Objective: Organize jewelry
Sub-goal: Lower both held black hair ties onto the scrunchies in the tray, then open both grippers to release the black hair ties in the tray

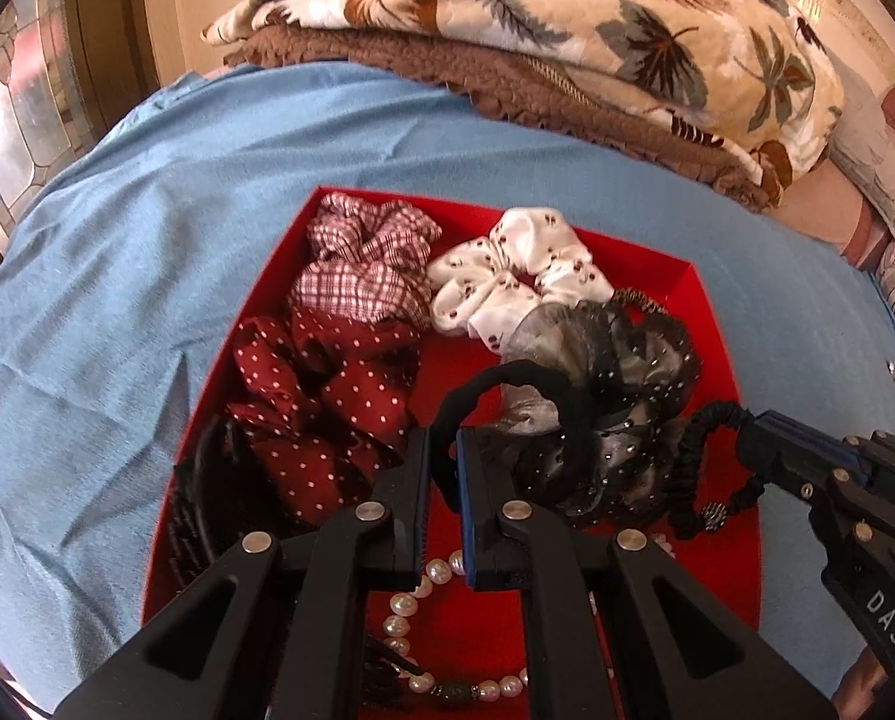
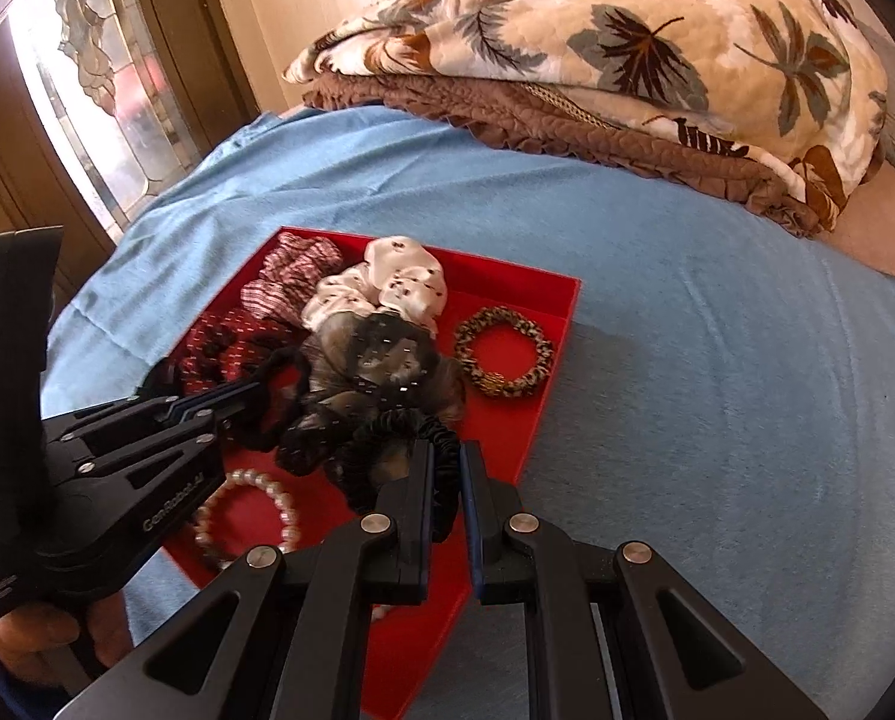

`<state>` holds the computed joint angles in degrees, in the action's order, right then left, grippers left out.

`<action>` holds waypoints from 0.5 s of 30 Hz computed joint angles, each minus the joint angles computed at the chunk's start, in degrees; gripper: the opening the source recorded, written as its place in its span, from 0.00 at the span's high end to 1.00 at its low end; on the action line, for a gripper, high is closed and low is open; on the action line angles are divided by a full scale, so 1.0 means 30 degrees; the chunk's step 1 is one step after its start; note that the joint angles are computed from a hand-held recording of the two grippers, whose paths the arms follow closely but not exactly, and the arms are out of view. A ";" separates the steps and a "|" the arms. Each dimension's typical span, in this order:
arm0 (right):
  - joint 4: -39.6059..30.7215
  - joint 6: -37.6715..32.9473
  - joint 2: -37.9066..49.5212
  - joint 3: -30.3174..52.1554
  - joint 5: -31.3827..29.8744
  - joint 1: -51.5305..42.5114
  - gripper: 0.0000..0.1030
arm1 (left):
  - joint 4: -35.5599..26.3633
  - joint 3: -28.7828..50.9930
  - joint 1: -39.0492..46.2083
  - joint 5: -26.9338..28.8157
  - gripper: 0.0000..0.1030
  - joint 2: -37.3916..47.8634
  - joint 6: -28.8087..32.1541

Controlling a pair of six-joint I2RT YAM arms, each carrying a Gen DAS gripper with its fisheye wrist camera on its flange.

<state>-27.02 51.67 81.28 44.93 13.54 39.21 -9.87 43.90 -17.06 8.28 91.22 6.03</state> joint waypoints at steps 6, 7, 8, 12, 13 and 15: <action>-0.0136 -0.0830 0.0814 0.0338 0.0428 -0.0743 0.90 | 0.0157 0.0552 -0.0370 -0.0165 0.93 0.0963 -0.0336; -0.0180 -0.1041 0.0981 0.0483 0.0528 -0.0895 0.90 | 0.0221 0.0722 -0.0474 -0.0167 0.93 0.1229 -0.0437; -0.0189 -0.1203 0.1134 0.0615 0.0585 -0.1036 0.90 | 0.0296 0.0859 -0.0569 -0.0176 0.93 0.1450 -0.0505; -0.0227 -0.1556 0.1545 0.0938 0.0617 -0.1321 0.90 | 0.0341 0.1413 -0.0861 -0.0613 0.93 0.2218 -0.0593; -0.0186 -0.1528 0.1500 0.0899 0.0515 -0.1304 0.90 | 0.0039 0.1557 -0.0769 -0.0580 0.93 0.2223 -0.0572; -0.0077 -0.1378 0.1346 0.0760 0.0273 -0.1123 0.90 | -0.0573 0.1547 -0.0512 -0.0375 0.93 0.1768 -0.0438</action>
<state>-27.25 47.53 85.31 47.21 14.36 35.83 -11.58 48.54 -18.60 7.15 96.52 4.72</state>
